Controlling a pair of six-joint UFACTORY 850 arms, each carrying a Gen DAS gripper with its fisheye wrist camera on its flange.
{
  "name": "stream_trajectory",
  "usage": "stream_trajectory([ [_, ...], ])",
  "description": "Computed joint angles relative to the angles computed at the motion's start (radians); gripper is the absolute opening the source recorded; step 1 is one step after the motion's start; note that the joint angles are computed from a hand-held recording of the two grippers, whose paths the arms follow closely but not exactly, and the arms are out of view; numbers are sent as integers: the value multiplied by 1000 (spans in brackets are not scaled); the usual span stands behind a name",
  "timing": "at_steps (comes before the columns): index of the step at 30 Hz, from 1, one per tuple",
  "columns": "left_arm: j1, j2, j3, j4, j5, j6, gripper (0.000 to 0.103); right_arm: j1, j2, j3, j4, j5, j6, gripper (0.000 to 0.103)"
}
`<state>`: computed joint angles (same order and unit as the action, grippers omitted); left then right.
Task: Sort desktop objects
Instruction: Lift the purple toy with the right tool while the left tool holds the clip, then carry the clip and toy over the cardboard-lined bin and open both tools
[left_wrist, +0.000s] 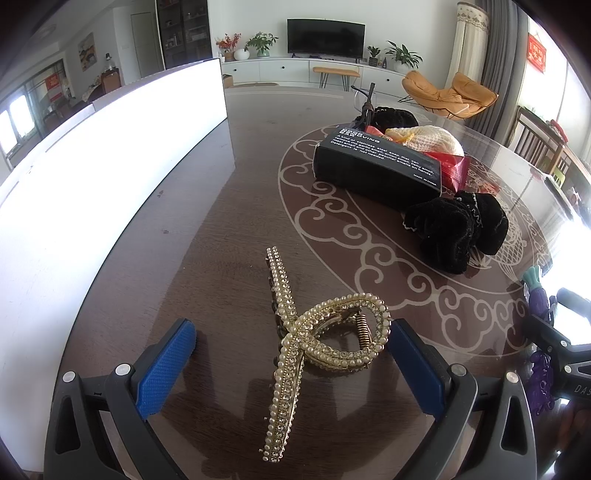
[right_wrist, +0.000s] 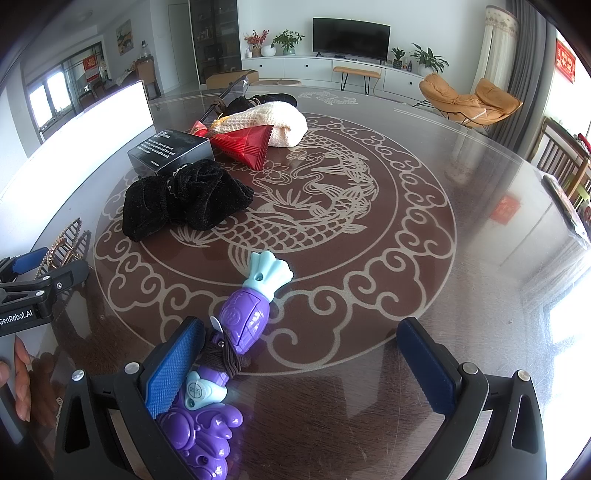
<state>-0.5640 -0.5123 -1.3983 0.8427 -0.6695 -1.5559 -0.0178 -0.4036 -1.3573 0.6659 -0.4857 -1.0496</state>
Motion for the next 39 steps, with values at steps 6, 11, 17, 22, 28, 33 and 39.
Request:
stream_trajectory([
  [6,0,0,0,0,0,0,103,0,0,1,0,0,0,103],
  [11,0,0,0,0,0,0,103,0,0,1,1,1,-1,103],
  [17,12,15,14,-50,39,91,103,0,1,1,-2,0,-2,103],
  [22,5,20,19,-59,29,93,103,11,-73,-150,-279,-210,194,103],
  [28,9,30,32,-41,58,64,103,14,-92,-205,-282,-338,250,95],
  [33,10,62,73,71,119,-36,43,56,11,-70,-304,-230,183,43],
  [39,-19,139,147,322,116,-304,43,24,65,-41,-192,-280,106,22],
])
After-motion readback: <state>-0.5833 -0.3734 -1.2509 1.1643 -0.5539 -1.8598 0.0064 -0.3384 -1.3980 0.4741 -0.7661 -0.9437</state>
